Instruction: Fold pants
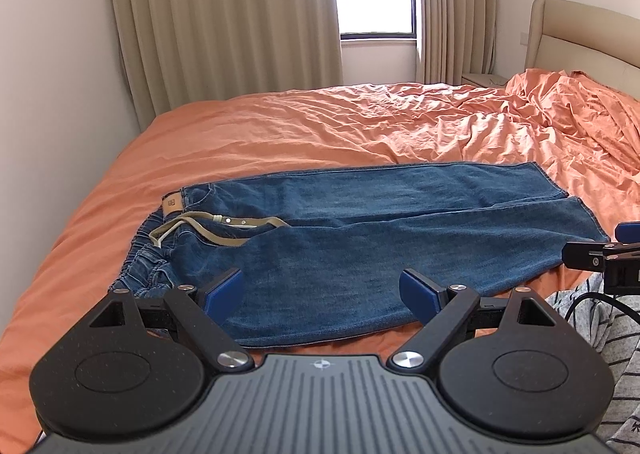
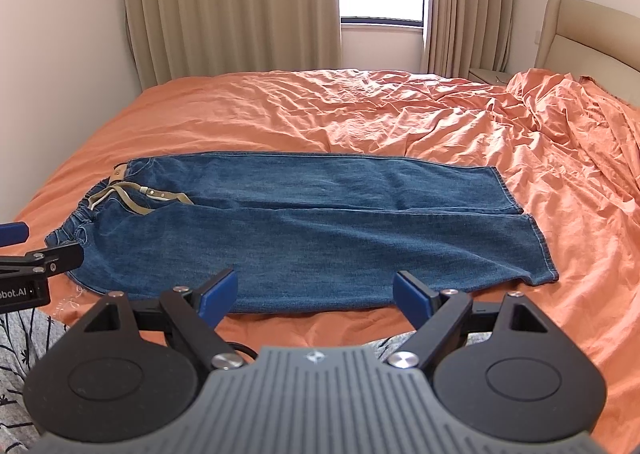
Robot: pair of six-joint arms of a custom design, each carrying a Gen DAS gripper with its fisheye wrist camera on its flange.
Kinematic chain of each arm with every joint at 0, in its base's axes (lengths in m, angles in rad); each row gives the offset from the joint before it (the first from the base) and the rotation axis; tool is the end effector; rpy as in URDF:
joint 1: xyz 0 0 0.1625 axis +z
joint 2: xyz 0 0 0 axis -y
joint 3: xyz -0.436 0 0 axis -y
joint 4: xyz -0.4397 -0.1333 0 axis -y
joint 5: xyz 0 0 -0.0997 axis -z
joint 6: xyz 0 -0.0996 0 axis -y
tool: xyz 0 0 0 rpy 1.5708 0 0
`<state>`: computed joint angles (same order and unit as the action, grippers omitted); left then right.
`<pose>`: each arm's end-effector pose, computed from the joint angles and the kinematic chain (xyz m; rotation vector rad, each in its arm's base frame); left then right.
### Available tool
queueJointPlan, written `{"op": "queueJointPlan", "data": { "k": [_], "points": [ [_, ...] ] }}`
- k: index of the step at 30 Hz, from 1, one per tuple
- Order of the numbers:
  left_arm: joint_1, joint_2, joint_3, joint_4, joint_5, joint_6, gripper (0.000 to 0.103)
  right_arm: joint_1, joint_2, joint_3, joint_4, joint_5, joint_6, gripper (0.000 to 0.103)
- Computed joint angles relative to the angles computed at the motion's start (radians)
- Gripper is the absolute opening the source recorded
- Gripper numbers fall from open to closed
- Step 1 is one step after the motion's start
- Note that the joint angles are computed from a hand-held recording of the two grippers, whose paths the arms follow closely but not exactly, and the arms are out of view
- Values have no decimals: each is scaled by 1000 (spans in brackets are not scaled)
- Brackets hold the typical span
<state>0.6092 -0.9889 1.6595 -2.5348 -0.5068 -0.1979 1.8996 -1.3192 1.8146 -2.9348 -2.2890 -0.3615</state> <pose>-0.4427 -0.5776 0.2360 0.6444 2.1200 -0.9847 0.2634 -0.5621 0.4034 0.3885 -2.2264 1.0190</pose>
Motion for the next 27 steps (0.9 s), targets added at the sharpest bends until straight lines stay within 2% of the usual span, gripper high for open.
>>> {"op": "queueJointPlan", "data": {
  "k": [27],
  "points": [
    [-7,-3,4,44,-3,-41,102,-5,1,-2,12,-1,11,81]
  ]
}}
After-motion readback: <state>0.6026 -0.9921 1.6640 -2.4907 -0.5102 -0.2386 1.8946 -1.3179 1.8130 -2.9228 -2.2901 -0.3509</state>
